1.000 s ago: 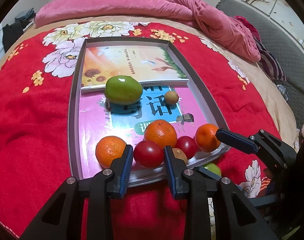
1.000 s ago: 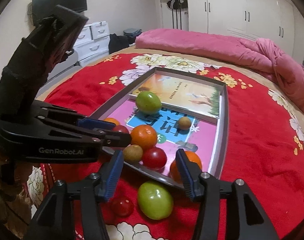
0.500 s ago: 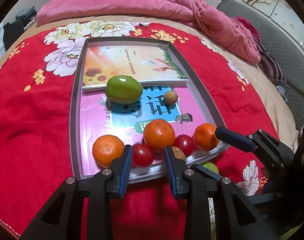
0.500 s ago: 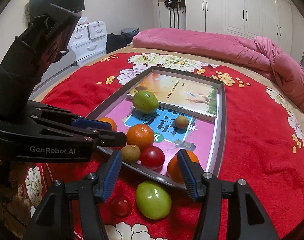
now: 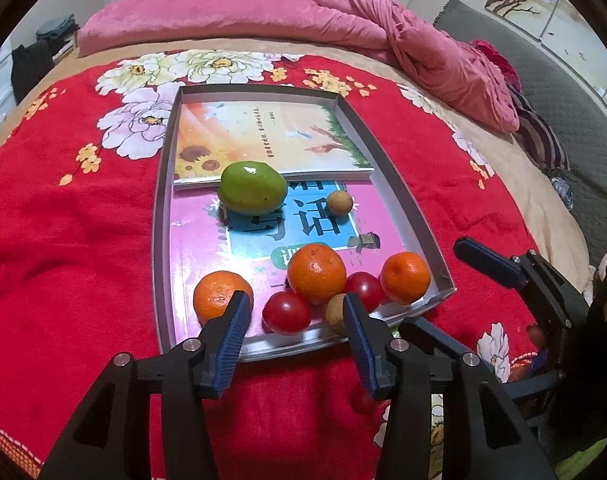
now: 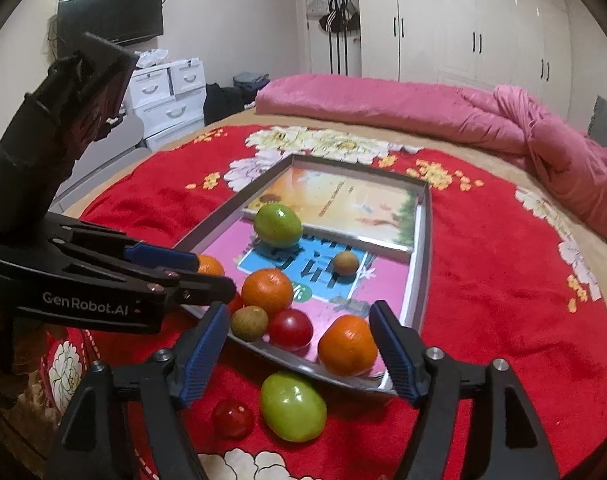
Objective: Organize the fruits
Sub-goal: 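Withdraw both open tools toward the loose green fruit and tomato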
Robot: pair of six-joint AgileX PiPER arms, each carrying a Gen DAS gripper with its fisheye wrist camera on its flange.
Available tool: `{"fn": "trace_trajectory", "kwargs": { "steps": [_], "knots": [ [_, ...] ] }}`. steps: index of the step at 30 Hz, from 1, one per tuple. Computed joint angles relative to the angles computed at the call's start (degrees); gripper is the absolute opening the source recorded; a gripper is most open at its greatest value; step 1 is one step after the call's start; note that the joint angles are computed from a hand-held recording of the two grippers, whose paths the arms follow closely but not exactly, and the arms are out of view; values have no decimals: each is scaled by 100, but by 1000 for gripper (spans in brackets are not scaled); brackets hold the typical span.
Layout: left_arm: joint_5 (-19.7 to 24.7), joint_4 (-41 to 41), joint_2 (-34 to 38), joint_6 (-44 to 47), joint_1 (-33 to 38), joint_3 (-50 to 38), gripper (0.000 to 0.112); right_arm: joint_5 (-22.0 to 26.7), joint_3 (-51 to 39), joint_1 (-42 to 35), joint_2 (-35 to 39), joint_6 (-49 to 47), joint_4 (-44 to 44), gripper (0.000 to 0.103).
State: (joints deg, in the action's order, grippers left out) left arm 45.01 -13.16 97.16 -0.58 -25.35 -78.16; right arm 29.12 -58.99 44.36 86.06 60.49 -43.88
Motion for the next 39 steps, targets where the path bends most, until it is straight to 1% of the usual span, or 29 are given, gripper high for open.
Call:
{"fn": "trace_trajectory", "kwargs": {
  "steps": [2, 5, 7, 11, 14, 17, 26, 29, 31, 35, 39],
  "knots": [
    [7, -4, -44, -23, 11, 19, 58, 38, 43, 37, -58, 158, -189, 74],
    [28, -23, -106, -21, 25, 34, 61, 142, 59, 80, -103, 284, -321, 75],
    [38, -12, -146, -27, 28, 37, 64, 194, 83, 101, -149, 387, -411, 79],
    [56, -35, -239, -3, 33, 48, 71, 229, 171, 91, -320, 615, -564, 83],
    [75, 14, -308, -45, 22, 45, 73, 179, 239, 39, -445, 662, -518, 83],
    [100, 76, -387, -93, 7, 47, 75, 133, 278, -35, -541, 696, -419, 87],
    [189, 109, -690, -10, -65, 184, 75, 155, 431, -246, -925, 679, -117, 88],
    [209, 192, -752, -60, -125, 222, 76, 115, 473, -343, -1031, 594, 81, 89],
    [202, 310, -806, -127, -188, 264, 77, 78, 497, -406, -1085, 450, 305, 92],
    [238, 369, -865, -131, -265, 336, 78, 51, 554, -434, -1157, 246, 600, 94],
    [256, 393, -901, -106, -347, 437, 78, 153, 574, -375, -1165, 51, 847, 94]
  ]
}}
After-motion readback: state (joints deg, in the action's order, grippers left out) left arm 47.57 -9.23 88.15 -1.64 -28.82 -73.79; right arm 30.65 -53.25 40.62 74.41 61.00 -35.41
